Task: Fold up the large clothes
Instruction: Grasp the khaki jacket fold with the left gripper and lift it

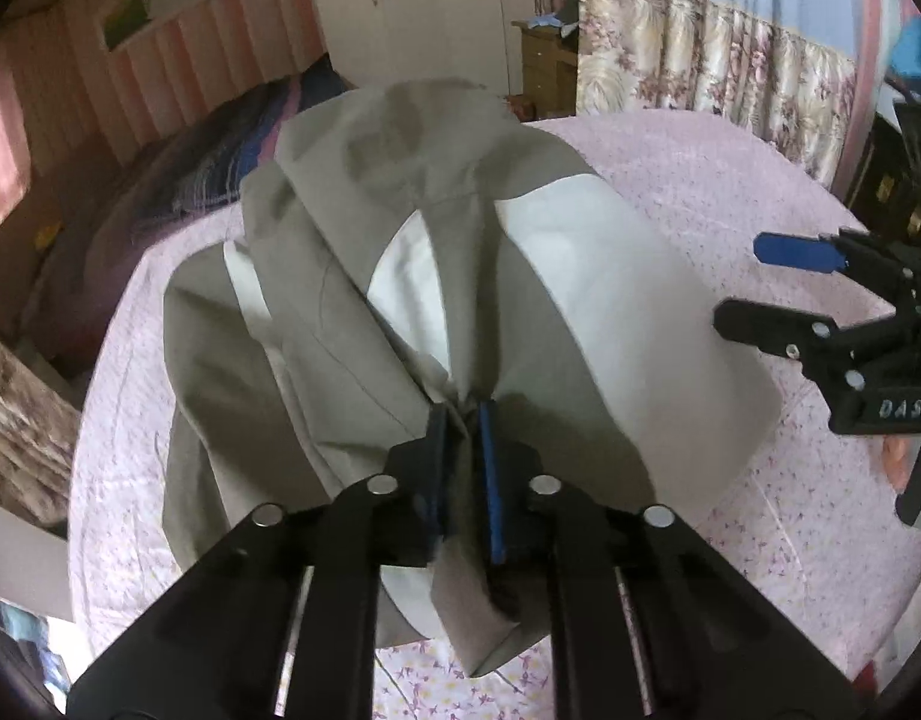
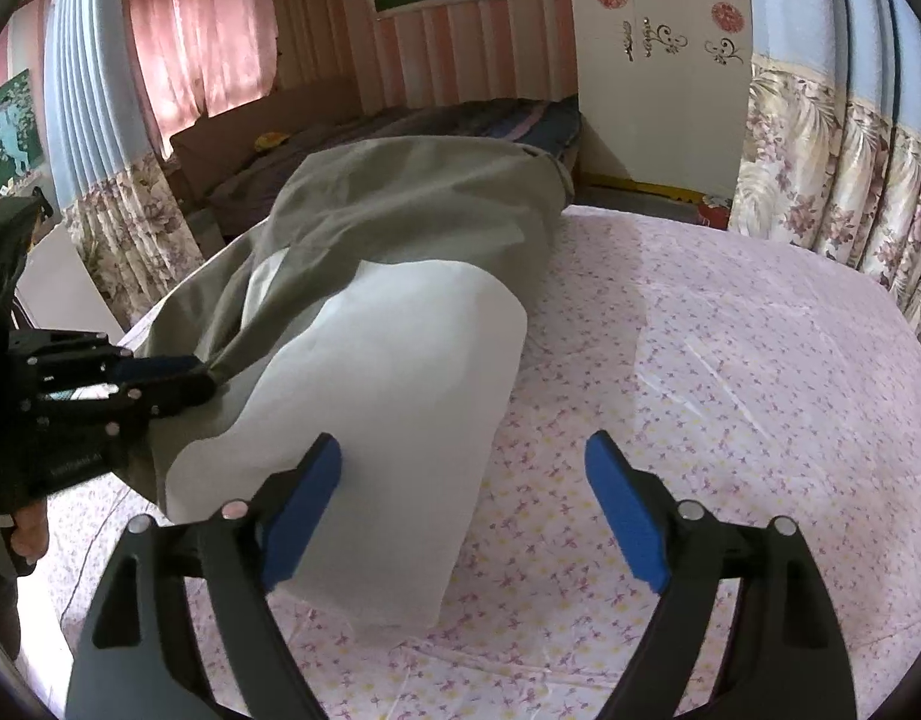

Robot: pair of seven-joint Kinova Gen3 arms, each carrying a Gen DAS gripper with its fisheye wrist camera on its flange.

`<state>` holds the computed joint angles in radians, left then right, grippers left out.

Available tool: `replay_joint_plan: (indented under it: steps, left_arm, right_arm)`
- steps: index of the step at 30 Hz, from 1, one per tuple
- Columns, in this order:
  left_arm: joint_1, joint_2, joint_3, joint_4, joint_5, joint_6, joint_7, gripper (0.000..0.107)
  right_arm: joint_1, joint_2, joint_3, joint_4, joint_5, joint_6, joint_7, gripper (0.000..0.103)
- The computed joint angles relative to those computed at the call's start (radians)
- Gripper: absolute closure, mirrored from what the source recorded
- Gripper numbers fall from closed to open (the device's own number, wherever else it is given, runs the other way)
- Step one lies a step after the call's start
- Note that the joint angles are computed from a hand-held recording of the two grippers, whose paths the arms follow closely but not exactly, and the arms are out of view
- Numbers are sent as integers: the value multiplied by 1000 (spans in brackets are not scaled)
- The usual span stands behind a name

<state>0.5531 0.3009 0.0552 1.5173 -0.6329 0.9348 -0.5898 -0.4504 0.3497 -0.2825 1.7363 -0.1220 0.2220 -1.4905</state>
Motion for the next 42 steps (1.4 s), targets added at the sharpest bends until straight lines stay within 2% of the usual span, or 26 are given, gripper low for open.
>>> replay_joint_plan:
  steps: [2,3,4,6,9,13,17,18,19,21,23,24,25,26,30,33,36,39,40,42]
  left_arm:
    - [-16,-27,0,32,12,-30,52,70]
    - [3,-38,-23,44,2,-27,93,47]
    - [20,-43,-29,53,-23,-12,131,33]
    - [30,-51,-10,66,-67,12,191,26]
    - [21,-72,15,89,-64,2,218,25]
    - [-30,-79,35,107,5,-59,198,25]
    - [-96,-84,39,140,124,-188,128,30]
    - [-143,-83,65,152,164,-226,98,40]
    - [-189,-83,93,167,205,-267,67,54]
    - [-263,-81,139,192,274,-335,8,70]
    - [-263,-72,135,186,281,-340,-17,81]
    - [-236,-69,117,170,260,-319,-18,88]
    - [-196,-67,88,159,229,-302,-2,91]
    - [-171,-67,78,146,190,-279,14,92]
    - [12,-55,-38,56,27,-118,33,97]
    - [132,-36,-117,13,-82,4,4,97]
    - [118,-59,-83,4,-127,102,-6,97]
    - [45,-116,14,48,-210,179,65,97]
    - [36,-143,20,71,-216,190,89,97]
    - [8,-197,28,137,-213,203,147,98]
  right_arm:
    - [-6,-1,12,5,5,-3,-5,19]
    - [1,0,8,4,5,0,-1,19]
    - [8,2,5,0,6,8,5,19]
    - [-26,-6,42,0,32,17,-3,19]
    - [-148,-35,171,17,141,7,-70,19]
    - [-205,-38,228,15,230,12,-133,19]
    - [-179,-24,195,20,249,1,-148,19]
    - [-146,-23,162,24,231,-8,-133,19]
    - [-116,-22,131,24,212,-10,-119,19]
    - [-70,-16,85,20,176,-9,-92,19]
    - [-62,-14,78,21,157,-11,-83,19]
    - [-74,-16,90,23,157,-15,-87,19]
    - [-89,-19,105,26,161,-21,-93,19]
    - [-93,-20,109,25,160,-24,-95,19]
    - [-137,-26,138,10,173,-22,-118,19]
    - [-231,-31,205,-12,248,-3,-156,19]
    - [-358,-38,297,-43,370,27,-223,19]
    - [-468,-35,374,-75,492,45,-302,19]
    - [-482,-33,380,-83,516,48,-327,19]
    - [-461,-25,341,-102,533,54,-348,19]
